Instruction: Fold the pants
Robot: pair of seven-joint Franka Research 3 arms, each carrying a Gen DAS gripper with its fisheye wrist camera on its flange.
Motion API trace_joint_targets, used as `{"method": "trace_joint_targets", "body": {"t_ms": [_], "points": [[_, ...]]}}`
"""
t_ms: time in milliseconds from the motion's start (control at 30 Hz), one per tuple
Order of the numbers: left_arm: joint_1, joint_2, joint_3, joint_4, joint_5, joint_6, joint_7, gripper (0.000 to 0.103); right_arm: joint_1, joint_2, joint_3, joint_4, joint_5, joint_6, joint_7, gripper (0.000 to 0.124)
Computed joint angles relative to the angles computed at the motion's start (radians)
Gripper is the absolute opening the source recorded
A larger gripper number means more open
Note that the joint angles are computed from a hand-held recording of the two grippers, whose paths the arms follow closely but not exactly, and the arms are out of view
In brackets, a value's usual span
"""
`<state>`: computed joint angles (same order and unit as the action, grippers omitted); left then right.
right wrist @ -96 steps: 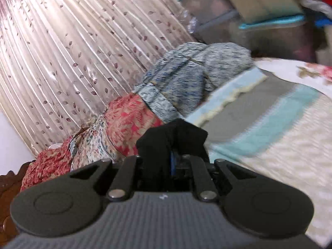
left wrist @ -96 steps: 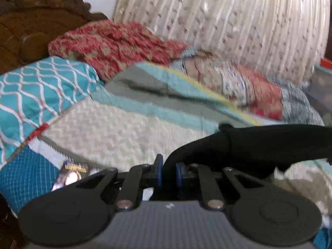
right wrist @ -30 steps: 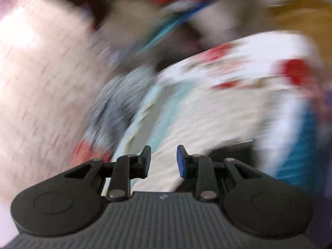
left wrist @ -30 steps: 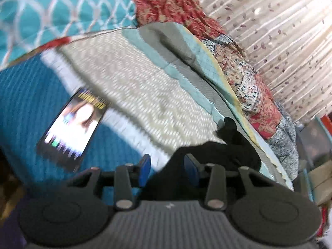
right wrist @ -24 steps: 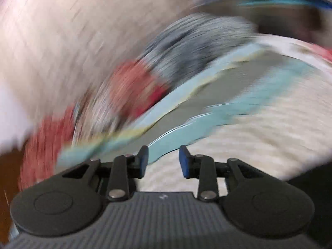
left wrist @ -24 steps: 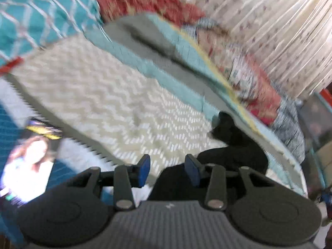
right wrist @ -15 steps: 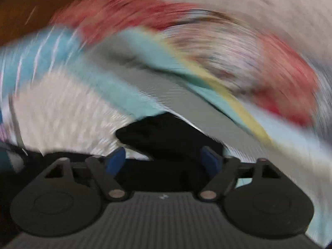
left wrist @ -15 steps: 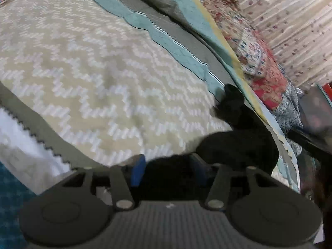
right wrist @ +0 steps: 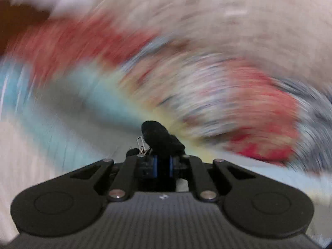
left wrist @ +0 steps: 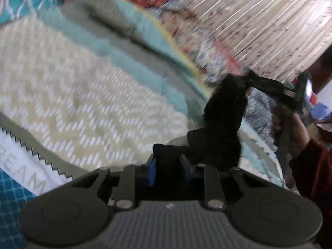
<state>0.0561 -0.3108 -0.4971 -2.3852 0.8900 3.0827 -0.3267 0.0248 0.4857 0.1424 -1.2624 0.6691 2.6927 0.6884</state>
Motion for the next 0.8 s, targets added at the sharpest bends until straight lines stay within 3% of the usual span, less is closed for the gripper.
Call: {"method": "trace_joint_targets", "body": {"t_ms": [167, 267, 367, 433, 500, 567, 633, 667, 733, 800], "points": [[0.031, -0.098, -0.077, -0.024, 0.048, 0.01, -0.033, 0.02, -0.128, -0.087, -0.089, -0.027, 0.111, 0.155, 0.249, 0.012], [-0.019, -0.114, -0.089, -0.024, 0.03, -0.013, 0.037, 0.02, -0.173, -0.182, -0.163, -0.174, 0.08, 0.241, 0.357, 0.012], [-0.159, -0.085, -0.028, -0.026, -0.044, -0.04, 0.19, 0.02, -0.171, -0.278, -0.297, -0.366, -0.061, 0.279, 0.613, 0.012], [-0.309, -0.047, 0.064, -0.023, -0.158, -0.09, 0.362, 0.021, -0.139, -0.329, -0.395, -0.504, -0.237, 0.315, 0.817, 0.012], [-0.464, -0.014, 0.169, -0.019, -0.326, -0.137, 0.559, 0.027, -0.097, -0.354, -0.499, -0.596, -0.452, 0.287, 1.045, 0.013], [-0.534, -0.011, 0.209, -0.008, -0.437, -0.182, 0.689, 0.029, -0.115, -0.37, -0.509, -0.653, -0.497, 0.236, 1.124, 0.013], [-0.545, -0.04, 0.218, -0.013, -0.485, -0.176, 0.759, 0.042, -0.14, -0.391, -0.499, -0.713, -0.515, 0.237, 1.162, 0.013], [-0.525, -0.064, 0.213, -0.027, -0.495, -0.129, 0.762, 0.055, -0.147, -0.393, -0.493, -0.731, -0.539, 0.246, 1.185, 0.013], [-0.387, -0.123, 0.121, -0.052, -0.453, -0.05, 0.658, 0.063, -0.163, -0.397, -0.47, -0.747, -0.56, 0.249, 1.213, 0.013], [-0.302, -0.138, 0.085, -0.048, -0.449, 0.001, 0.602, 0.063, -0.195, -0.401, -0.435, -0.758, -0.519, 0.256, 1.193, 0.013]]}}
